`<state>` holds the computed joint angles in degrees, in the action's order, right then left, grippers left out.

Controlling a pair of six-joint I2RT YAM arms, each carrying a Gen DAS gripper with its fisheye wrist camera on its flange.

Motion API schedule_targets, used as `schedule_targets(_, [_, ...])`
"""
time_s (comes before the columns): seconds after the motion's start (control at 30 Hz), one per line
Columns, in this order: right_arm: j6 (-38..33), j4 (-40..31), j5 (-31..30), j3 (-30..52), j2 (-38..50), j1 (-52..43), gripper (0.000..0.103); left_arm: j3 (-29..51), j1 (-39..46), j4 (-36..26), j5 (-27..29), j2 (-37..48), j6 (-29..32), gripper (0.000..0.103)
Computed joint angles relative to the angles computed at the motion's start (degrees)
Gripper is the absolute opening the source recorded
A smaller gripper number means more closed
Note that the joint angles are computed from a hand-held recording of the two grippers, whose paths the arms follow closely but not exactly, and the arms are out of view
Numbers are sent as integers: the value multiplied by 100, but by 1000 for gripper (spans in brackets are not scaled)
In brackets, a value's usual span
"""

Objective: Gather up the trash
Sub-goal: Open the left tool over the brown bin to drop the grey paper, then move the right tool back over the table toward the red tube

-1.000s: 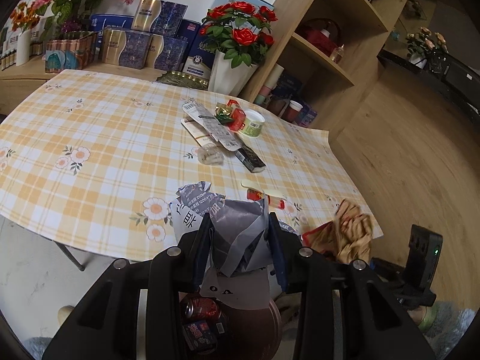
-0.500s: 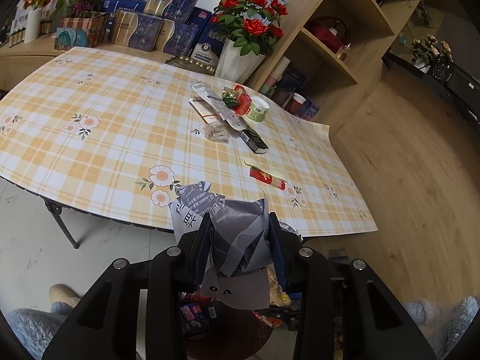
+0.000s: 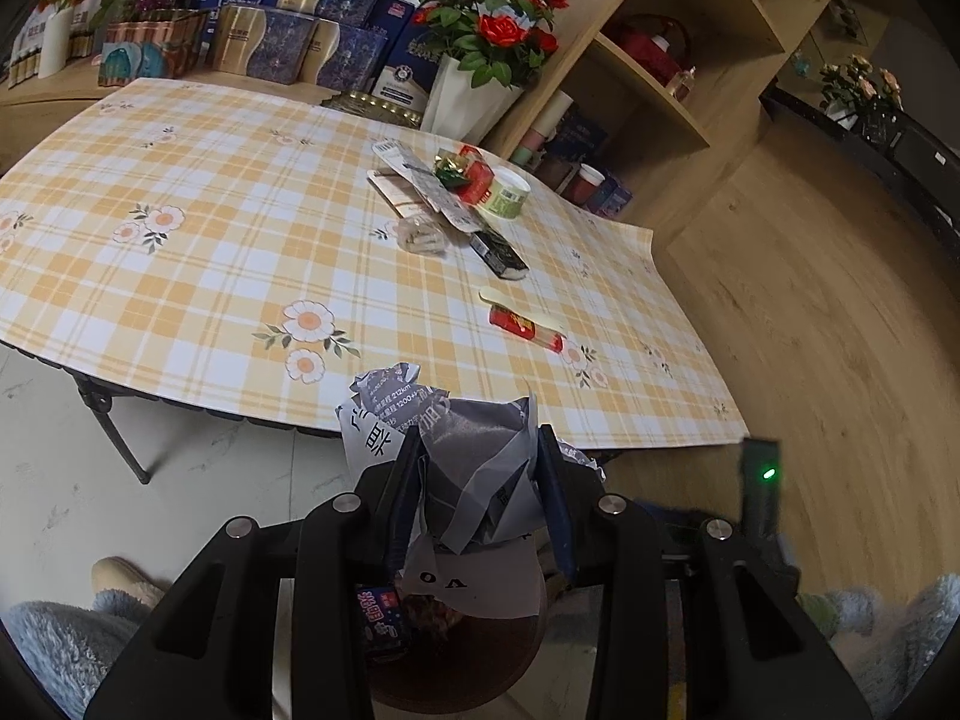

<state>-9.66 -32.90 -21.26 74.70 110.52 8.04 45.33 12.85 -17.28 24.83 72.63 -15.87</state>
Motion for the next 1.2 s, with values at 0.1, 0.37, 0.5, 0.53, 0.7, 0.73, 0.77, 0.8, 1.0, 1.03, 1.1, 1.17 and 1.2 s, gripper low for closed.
schedule_targets(0.1, [410,908,421,-604,-547,-94,97,-75,-288,87,-243,99,68,36])
schedule_targets(0.37, [374,1653,1010,-1106,-1005,-122,97,-400,-779,365,-384,475,313,37])
schedule_targets(0.5, [366,1750,1128,-1310,-1085,44,97,-456,-811,524,-158,765,341,38])
schedule_targets(0.53, [350,1734,1140,-1301,-1061,52,97,-460,-815,547,-63,873,324,38])
schedule_targets(0.7, [397,1745,1265,-1317,-1063,93,97,-363,-1007,443,183,1303,375,38])
schedule_targets(0.73, [409,1745,1273,-1304,-1045,90,97,-335,-1053,431,177,1369,390,38])
schedule_targets(0.77, [420,1742,1284,-1292,-1028,85,97,-311,-1084,413,184,1419,403,38])
schedule_targets(0.8, [429,1738,1301,-1284,-1012,74,97,-261,-1114,386,198,1525,426,38])
schedule_targets(1.0, [476,1712,1364,-1233,-960,31,97,-95,-1226,284,109,1774,478,62])
schedule_targets(1.03, [476,1708,1373,-1223,-953,30,97,-117,-1250,318,45,1724,469,67])
schedule_targets(1.1, [471,1723,1362,-1226,-949,32,97,-148,-1281,369,-94,1627,452,76])
schedule_targets(1.17, [448,1746,1231,-1237,-953,11,97,-181,-1280,378,-229,1527,421,81])
schedule_targets(1.2, [436,1747,1149,-1239,-953,4,97,-210,-1274,403,-333,1473,387,83])
